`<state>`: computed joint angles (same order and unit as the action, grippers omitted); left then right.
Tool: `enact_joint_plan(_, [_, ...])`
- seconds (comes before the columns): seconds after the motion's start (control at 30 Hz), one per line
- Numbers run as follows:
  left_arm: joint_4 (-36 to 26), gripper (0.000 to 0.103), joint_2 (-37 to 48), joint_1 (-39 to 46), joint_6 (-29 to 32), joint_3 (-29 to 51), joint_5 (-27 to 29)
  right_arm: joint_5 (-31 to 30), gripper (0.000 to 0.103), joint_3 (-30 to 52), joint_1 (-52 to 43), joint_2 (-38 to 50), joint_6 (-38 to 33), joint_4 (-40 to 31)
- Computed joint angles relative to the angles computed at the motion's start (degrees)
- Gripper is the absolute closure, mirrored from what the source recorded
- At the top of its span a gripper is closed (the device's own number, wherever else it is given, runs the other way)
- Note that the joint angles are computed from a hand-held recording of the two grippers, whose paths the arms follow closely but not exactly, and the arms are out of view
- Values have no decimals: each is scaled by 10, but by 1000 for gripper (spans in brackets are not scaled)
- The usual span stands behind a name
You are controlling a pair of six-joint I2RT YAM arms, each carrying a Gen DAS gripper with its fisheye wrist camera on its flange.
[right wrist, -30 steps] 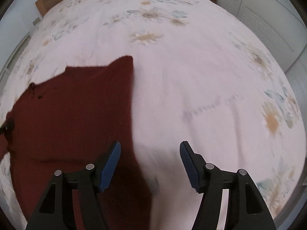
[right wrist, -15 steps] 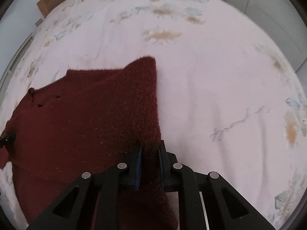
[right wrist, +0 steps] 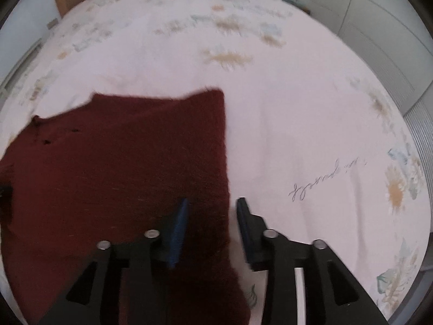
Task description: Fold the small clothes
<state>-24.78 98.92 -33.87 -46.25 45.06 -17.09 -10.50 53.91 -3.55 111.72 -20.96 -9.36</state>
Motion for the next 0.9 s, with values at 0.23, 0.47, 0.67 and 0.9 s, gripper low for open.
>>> enact_joint_plan(0.23, [-34, 4, -47, -63, -31, 33, -43, -22, 13, -86, 79, -142, 22, 20])
enact_joint_plan(0.47, [25, 1, 28, -124, -86, 62, -76, 14, 0, -148, 206, -107, 83, 132])
enact_joint_plan(0.67, [86, 1, 121, -116, -94, 56, -60, 92, 0, -162, 248, 13, 91, 243])
enact_joint_plan(0.9, [128, 1, 123, -110, -92, -2, -67, 54, 0, -146, 147, 50, 49, 255])
